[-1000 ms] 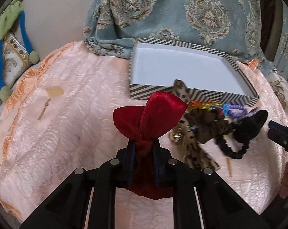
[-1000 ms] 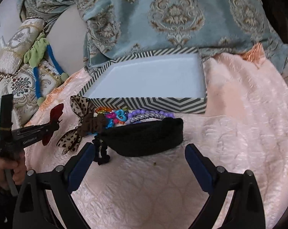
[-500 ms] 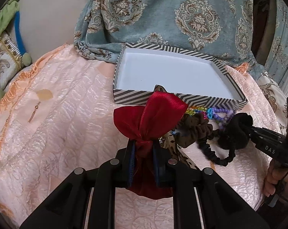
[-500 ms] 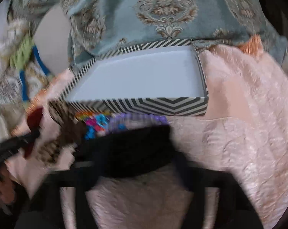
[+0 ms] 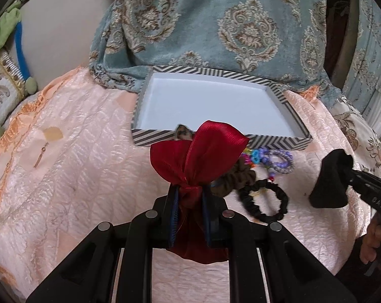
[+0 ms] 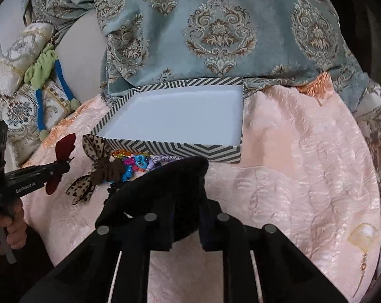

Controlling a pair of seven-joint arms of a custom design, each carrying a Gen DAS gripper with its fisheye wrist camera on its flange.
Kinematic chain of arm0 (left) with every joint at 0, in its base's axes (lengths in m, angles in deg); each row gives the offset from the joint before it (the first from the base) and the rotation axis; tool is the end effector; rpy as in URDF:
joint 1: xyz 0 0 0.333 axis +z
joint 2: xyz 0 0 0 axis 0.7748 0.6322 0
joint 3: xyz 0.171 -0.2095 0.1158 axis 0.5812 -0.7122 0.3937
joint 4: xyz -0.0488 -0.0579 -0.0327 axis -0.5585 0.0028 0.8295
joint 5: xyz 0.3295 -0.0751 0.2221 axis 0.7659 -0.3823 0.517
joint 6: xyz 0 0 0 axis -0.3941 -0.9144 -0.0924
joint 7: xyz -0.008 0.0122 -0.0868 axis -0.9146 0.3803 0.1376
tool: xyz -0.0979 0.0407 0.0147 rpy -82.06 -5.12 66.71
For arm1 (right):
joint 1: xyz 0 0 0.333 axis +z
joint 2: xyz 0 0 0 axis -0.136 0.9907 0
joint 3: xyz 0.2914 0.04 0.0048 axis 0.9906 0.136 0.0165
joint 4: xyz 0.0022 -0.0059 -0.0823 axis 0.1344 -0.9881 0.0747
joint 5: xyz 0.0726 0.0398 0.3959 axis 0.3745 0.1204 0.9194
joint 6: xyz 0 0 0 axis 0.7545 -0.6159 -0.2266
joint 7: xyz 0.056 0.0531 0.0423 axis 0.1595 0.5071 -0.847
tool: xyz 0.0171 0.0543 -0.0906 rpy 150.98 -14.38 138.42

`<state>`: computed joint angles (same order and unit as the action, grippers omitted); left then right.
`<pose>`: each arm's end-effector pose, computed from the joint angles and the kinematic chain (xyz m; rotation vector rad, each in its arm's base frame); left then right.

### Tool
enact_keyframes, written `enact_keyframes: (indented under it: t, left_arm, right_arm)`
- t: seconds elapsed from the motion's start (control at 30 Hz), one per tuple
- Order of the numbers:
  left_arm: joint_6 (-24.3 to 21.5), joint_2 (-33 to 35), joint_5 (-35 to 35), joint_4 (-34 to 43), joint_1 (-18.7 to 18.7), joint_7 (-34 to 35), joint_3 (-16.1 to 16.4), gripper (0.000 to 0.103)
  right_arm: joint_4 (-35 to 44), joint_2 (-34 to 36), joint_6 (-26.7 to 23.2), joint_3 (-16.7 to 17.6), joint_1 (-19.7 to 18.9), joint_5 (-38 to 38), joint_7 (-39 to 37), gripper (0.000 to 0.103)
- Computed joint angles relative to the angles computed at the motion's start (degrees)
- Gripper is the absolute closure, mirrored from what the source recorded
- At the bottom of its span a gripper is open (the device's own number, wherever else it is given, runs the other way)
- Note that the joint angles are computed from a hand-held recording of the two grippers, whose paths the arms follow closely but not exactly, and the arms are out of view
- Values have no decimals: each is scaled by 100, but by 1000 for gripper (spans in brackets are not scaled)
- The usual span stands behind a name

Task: Organize jewelry
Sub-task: 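Hold red bow in left gripper and black headband in right gripper, lifted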

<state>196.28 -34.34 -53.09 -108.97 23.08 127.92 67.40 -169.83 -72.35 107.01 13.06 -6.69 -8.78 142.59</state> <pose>0.6679 -0.3373 0.3872 -1.8783 1.7733 -0.8192 0.6720 0.0865 0.4215 -1.8942 1.4837 -0.3004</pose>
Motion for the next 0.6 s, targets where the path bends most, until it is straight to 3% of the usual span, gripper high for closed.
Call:
enact_keyframes:
  t: [0.2, 0.37, 0.6]
  left_arm:
    - [-357, 243, -25, 272, -48, 31, -24, 103]
    - [-294, 232, 21, 234, -60, 43, -16, 103]
    - [-256, 212, 23, 198, -53, 3, -2, 103]
  right_arm:
    - [-208, 3, 403, 150, 2, 353, -234, 88]
    - [-271, 36, 509, 121, 114, -52, -95, 88]
    - [-336, 11, 677, 230, 26, -28, -161, 88]
